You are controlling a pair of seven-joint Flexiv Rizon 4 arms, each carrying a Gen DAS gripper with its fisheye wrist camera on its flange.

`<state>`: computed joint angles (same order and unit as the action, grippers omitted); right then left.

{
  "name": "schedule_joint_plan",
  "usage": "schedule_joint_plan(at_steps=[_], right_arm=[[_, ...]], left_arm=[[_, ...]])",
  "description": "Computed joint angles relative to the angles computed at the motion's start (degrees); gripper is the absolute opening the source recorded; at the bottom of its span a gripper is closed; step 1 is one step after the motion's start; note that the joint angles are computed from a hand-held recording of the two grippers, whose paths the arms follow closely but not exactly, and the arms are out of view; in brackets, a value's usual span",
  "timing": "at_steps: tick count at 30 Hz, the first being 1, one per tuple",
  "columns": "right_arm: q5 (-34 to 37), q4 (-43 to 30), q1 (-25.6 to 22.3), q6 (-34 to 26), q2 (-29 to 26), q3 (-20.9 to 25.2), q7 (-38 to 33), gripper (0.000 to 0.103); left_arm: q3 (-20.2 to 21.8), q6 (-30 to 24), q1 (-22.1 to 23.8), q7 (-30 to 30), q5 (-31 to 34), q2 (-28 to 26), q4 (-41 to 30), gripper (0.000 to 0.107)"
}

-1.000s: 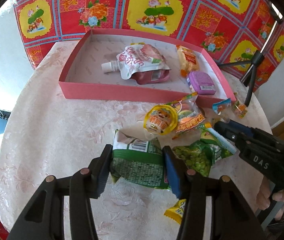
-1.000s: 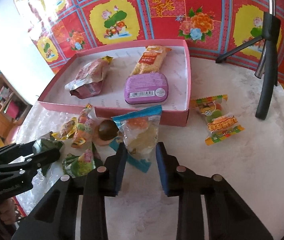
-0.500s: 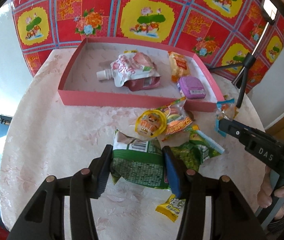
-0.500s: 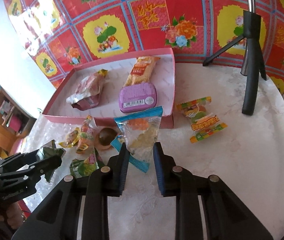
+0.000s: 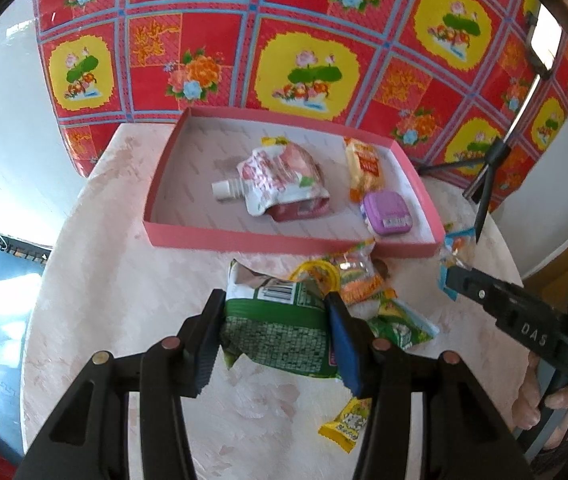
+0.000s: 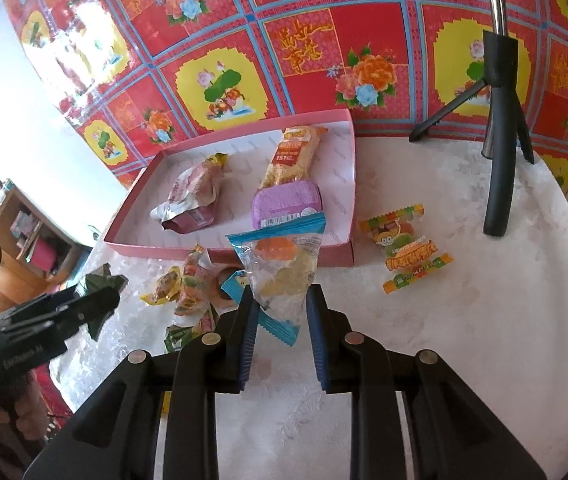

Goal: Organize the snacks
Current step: 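Carry the candy bag with right tool while left tool carries the green bag into the box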

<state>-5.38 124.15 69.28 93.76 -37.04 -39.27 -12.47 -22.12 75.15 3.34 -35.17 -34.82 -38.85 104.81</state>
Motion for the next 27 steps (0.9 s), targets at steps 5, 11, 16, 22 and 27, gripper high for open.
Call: schedule_joint_plan(at_steps=[5, 11, 16, 22, 27], right_arm=[[-1.44, -0.80, -1.42, -0.69, 0.74, 0.73, -0.73, 0.025], [-3.65, -1.94, -1.79, -2.77, 2.00, 0.42, -0.50, 0.025], [-8.85, -3.32, -4.21, -6.93, 5.57, 2.12, -0.54, 0.025], [-13.04, -6.99, -11.57, -10.05, 7.30, 8.59, -1.57, 0.025], [-15.92, -11.45, -17.83, -13.20, 6.51, 14.14, -2.85, 0.025]], left_arm=[[0.65, -0.18, -0.44, -0.50, 0.76, -1.14, -2.40, 0.052], [0.30, -1.69, -0.01, -0.92, 0.68, -2.56, -5.82, 0.052], [-1.08, -1.84, 0.88, 1.09, -0.78, -3.81, -8.26, 0.052], [2.13, -5.14, -1.58, -1.50, 0.79, -5.82, -13.21, 0.052], [4.10, -6.65, -3.43, -3.15, 2.70, -7.26, -16.70, 0.052]])
